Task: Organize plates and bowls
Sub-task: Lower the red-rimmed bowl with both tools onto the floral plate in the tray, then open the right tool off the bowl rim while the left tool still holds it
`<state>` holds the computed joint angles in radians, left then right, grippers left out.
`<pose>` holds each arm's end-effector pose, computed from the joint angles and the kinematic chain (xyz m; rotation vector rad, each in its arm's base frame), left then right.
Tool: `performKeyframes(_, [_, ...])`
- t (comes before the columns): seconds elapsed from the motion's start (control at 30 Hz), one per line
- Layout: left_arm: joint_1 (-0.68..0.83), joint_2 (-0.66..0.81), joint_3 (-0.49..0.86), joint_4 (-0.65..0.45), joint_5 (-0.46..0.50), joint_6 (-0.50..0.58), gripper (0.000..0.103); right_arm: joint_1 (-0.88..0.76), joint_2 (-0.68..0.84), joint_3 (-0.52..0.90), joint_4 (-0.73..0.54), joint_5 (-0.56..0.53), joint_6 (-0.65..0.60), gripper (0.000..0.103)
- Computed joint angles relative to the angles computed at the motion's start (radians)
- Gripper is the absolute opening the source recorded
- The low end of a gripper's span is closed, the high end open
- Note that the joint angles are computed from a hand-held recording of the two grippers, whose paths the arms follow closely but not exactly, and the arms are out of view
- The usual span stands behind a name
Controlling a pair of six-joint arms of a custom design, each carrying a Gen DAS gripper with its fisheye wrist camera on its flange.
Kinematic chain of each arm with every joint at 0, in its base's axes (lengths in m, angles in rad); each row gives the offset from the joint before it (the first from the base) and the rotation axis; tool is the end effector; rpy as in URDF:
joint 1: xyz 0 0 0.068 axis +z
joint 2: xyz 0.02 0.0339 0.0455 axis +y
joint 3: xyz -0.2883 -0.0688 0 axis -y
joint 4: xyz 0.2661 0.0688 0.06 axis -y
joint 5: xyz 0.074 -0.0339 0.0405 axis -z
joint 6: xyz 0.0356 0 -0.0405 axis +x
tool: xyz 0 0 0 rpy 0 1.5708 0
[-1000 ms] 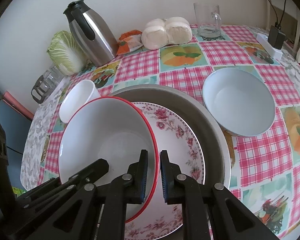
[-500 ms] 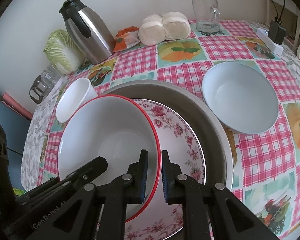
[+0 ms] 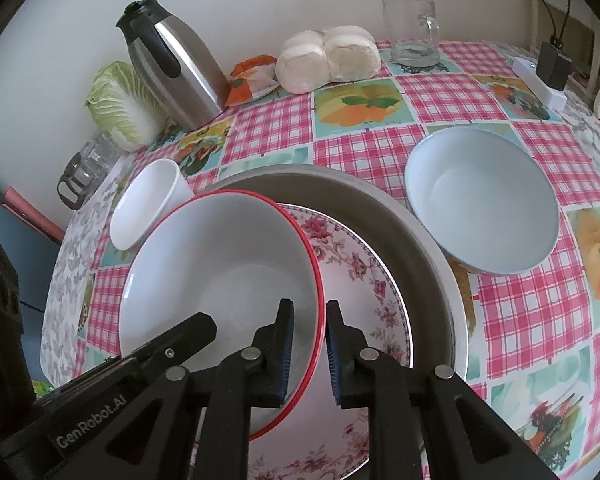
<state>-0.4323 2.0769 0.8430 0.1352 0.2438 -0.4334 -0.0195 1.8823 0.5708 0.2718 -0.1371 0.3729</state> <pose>0.3176 -0.1560 0.0377 0.0797 2.7555 -0.5844 0.2900 -0.0008 0.0519 0.4639 2.5855 0.3031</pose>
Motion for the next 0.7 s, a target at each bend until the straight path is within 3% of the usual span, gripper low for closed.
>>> performKeyframes(0.47, [0.011, -0.018, -0.018, 0.024, 0.004, -0.016, 0.02, -0.003, -0.004, -0.003, 0.008, -0.005, 0.002, 0.019])
performKeyframes(0.57, [0.011, -0.021, -0.02, 0.025, 0.002, -0.02, 0.02, -0.009, -0.012, -0.008, 0.01, -0.001, 0.007, 0.028])
performKeyframes(0.7, [0.01, -0.024, -0.021, 0.022, -0.002, -0.025, 0.022, -0.019, -0.021, -0.012, 0.006, -0.003, 0.009, 0.032])
